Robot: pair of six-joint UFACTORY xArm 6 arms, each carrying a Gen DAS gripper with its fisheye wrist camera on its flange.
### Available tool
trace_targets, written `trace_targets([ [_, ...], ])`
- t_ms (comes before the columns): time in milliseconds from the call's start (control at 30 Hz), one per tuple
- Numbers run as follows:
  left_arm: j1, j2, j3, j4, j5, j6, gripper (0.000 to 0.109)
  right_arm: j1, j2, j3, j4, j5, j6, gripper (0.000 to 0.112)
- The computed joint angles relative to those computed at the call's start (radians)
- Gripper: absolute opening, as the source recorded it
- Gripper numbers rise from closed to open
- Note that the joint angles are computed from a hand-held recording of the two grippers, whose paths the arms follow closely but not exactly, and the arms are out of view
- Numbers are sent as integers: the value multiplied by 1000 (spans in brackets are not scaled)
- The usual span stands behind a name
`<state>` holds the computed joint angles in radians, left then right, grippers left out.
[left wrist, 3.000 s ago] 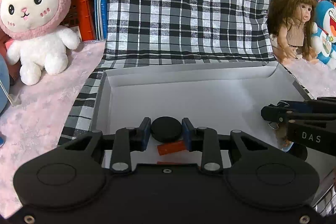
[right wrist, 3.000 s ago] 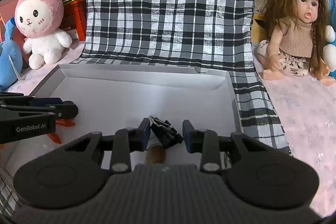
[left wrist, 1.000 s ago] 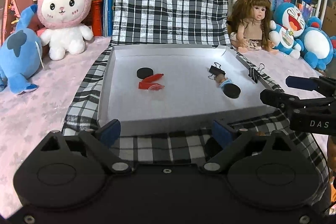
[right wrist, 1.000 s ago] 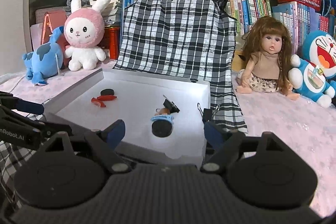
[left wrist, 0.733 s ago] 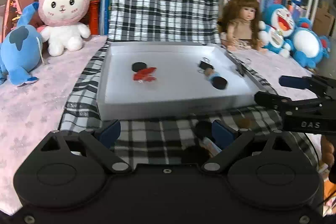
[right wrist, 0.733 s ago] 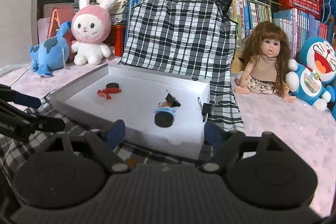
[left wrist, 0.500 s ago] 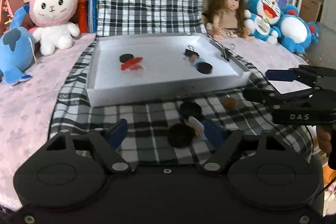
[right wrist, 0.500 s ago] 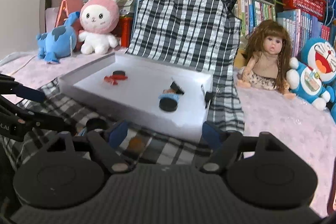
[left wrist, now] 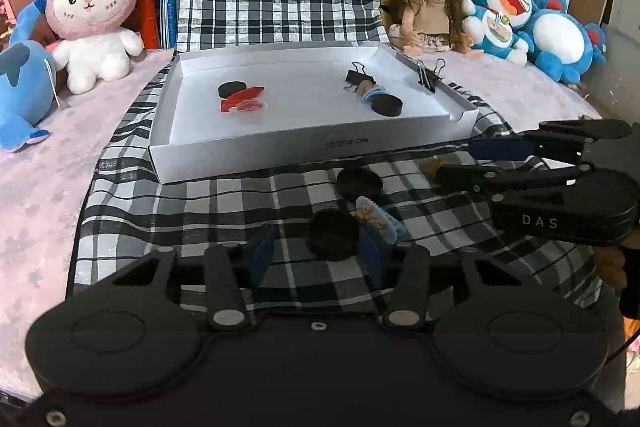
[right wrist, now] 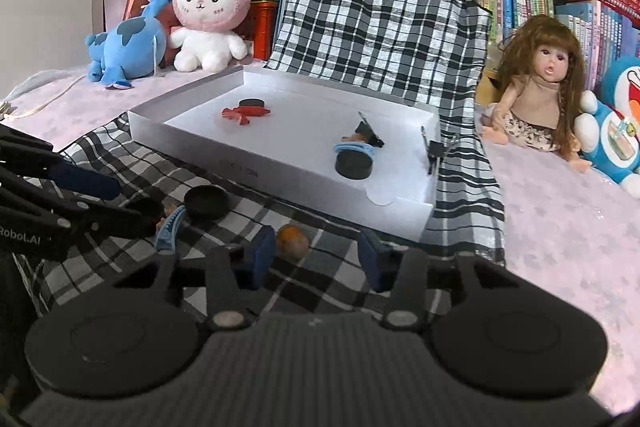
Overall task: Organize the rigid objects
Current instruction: 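Withdraw both open grippers from the tray back over the remaining items, then grasp the black disc with the left gripper while the right grasps the brown-headed peg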
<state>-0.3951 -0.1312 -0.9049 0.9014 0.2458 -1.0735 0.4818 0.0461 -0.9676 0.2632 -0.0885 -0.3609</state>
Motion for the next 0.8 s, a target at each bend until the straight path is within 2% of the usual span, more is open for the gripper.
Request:
trace_targets([
  [100,0,18,-9,12,-9,-5,46,17,17,-17,60,4,-56,48],
  [167,-2,33,-23,78,-2,-62,46,31,27,-28,115,5,-107,44],
  [233,-2,45,-34,163,2,-136,44,33,35,-32,91,4,-85,33],
  [300,-1,51,-40,207,4,-182,31,38,40,-36,100,7,-90,28],
  [333,1,51,-42,205,3,-186,31,42,42,-36,117,3,-104,24],
  [400,8,51,-42,186,-7,-188,31,41,41,-33,102,-3,-85,24],
  [500,11,47,-53,217,11,-214,31,57,35,-40,212,-2,-177,24],
  [600,20,40,-62,232,12,-222,31,53,30,-38,195,-11,-154,24],
  [667,30,38,-70,210,6,-206,31,58,27,-46,247,-10,-190,24],
  [800,56,50,-97,149,-12,-160,31,45,24,-57,196,-11,-124,24],
])
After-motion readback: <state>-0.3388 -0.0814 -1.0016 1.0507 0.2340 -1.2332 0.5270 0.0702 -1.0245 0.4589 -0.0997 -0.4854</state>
